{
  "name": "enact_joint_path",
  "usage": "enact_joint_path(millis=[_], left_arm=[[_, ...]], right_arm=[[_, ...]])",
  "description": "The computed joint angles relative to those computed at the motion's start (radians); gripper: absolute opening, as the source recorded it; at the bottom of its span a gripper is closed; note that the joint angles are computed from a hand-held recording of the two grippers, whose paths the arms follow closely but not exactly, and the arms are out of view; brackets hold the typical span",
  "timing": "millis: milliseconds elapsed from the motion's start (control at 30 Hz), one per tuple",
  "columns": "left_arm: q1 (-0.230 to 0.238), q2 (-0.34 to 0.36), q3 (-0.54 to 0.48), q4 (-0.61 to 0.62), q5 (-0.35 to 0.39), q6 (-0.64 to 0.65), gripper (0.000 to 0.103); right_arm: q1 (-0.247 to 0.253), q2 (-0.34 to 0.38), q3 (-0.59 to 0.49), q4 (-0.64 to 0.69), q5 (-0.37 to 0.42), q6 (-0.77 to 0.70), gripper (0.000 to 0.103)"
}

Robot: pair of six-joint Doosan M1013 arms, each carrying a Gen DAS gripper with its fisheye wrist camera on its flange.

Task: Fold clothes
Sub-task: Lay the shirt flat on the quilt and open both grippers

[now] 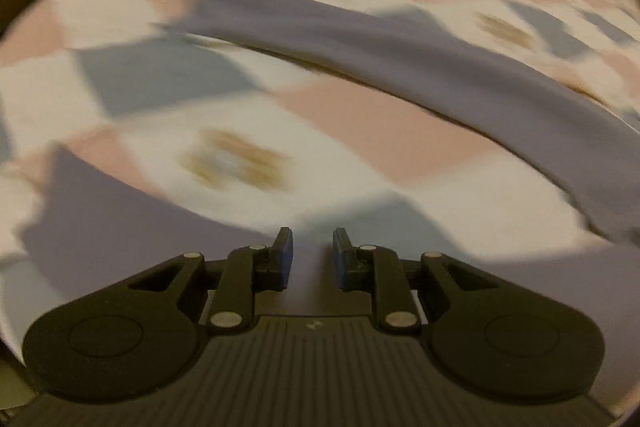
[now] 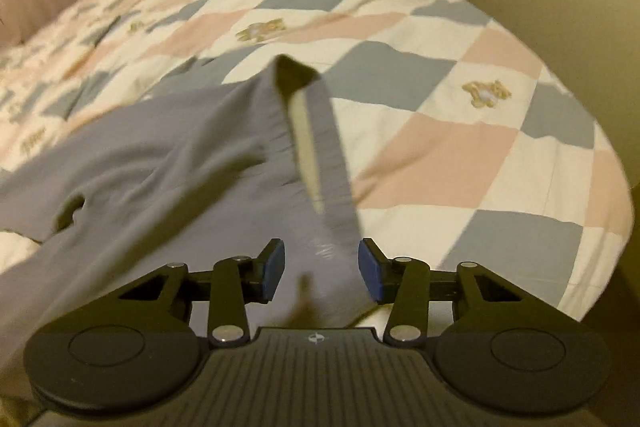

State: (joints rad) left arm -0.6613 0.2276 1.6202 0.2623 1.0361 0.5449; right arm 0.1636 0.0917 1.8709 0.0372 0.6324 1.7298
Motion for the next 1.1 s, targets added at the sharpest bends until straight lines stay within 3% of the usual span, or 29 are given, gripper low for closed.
enact_joint_path(millis=[100, 200, 233, 267, 300, 367, 467, 567, 667, 733, 900, 967, 1100], left_arm=[[-0.038, 0.016, -0.012, -0.028, -0.028, 0.008, 0.019], [-0.054, 0.034, -0.032, -0.052, -0.024, 0.005, 0.019], [-0.058, 0.038, -0.037, -0.057, -0.021, 0.003, 0.019], [-0.061, 0.039, -0.04, -0.056, -0.019, 0.0, 0.019], [-0.065, 0.039, -0.042, -0.051, -0.018, -0.002, 0.019], [-0.069, 0.04, -0.048, -0.048, -0.01, 0.003, 0.019], [-0.07, 0.047, -0.053, -0.055, 0.002, 0.001, 0.02], [-0.066, 0.062, -0.063, -0.093, 0.019, 0.011, 0.02], [-0.073, 0.064, -0.067, -0.091, 0.034, 0.031, 0.023], [-0.076, 0.062, -0.065, -0.085, 0.043, 0.035, 0.025], [-0.073, 0.057, -0.059, -0.078, 0.052, 0.008, 0.025], [-0.073, 0.054, -0.059, -0.071, 0.05, -0.001, 0.025], [-0.072, 0.048, -0.053, -0.051, 0.056, -0.014, 0.025]], right_arm=[[-0.072, 0.025, -0.012, 0.182, 0.038, -0.262, 0.046], [-0.147, 0.077, -0.042, 0.45, 0.195, -0.485, 0.043], [-0.162, 0.093, -0.049, 0.506, 0.25, -0.53, 0.033], [-0.163, 0.095, -0.05, 0.517, 0.273, -0.559, 0.007], [-0.162, 0.093, -0.05, 0.517, 0.288, -0.583, 0.002], [-0.167, 0.057, -0.03, 0.522, 0.269, -0.616, 0.002], [-0.208, -0.011, 0.0, 0.521, 0.25, -0.497, 0.002], [-0.229, -0.01, 0.008, 0.505, 0.299, -0.406, 0.004], [-0.174, 0.04, -0.038, 0.326, 0.341, -0.349, 0.034], [-0.146, 0.041, -0.053, 0.27, 0.278, -0.346, 0.041], [-0.15, 0.089, -0.098, 0.495, 0.106, -0.516, 0.041], [-0.124, 0.134, -0.134, 0.495, 0.051, -0.557, 0.041], [-0.09, 0.214, -0.195, 0.429, 0.008, -0.488, 0.041]])
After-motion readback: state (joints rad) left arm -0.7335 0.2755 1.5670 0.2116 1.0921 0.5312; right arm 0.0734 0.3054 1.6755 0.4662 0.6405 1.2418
